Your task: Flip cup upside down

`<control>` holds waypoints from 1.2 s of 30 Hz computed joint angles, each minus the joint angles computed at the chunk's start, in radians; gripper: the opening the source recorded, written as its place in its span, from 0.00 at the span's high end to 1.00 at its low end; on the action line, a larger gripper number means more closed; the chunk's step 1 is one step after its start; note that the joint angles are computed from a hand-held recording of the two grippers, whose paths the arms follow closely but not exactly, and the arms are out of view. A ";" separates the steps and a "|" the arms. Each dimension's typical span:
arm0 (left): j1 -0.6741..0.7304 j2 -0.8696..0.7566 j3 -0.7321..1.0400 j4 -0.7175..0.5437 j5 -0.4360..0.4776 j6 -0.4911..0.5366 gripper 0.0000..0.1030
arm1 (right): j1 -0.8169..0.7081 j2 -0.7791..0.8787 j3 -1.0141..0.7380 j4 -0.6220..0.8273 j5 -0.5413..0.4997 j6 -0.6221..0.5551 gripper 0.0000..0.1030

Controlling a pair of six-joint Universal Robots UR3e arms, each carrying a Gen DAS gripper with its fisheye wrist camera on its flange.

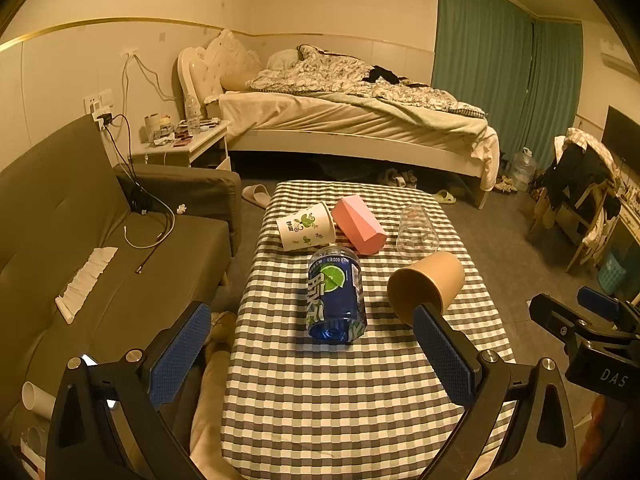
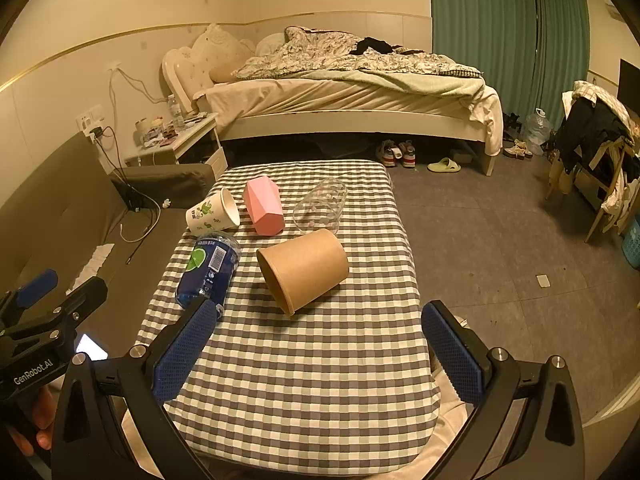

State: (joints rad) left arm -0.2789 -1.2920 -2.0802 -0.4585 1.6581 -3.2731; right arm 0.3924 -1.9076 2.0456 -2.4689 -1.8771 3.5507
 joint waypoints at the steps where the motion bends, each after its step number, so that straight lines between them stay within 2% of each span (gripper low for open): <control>1: -0.001 0.000 -0.001 0.000 0.001 0.000 0.00 | 0.001 0.001 -0.001 0.000 -0.002 0.000 0.00; 36: 0.014 0.000 -0.010 -0.012 -0.007 -0.004 0.00 | 0.005 0.022 -0.030 0.017 0.003 0.005 0.00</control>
State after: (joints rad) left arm -0.2646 -1.2924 -2.0906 -0.4708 1.6510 -3.2767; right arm 0.3974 -1.8858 2.0160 -2.4515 -1.8746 3.5553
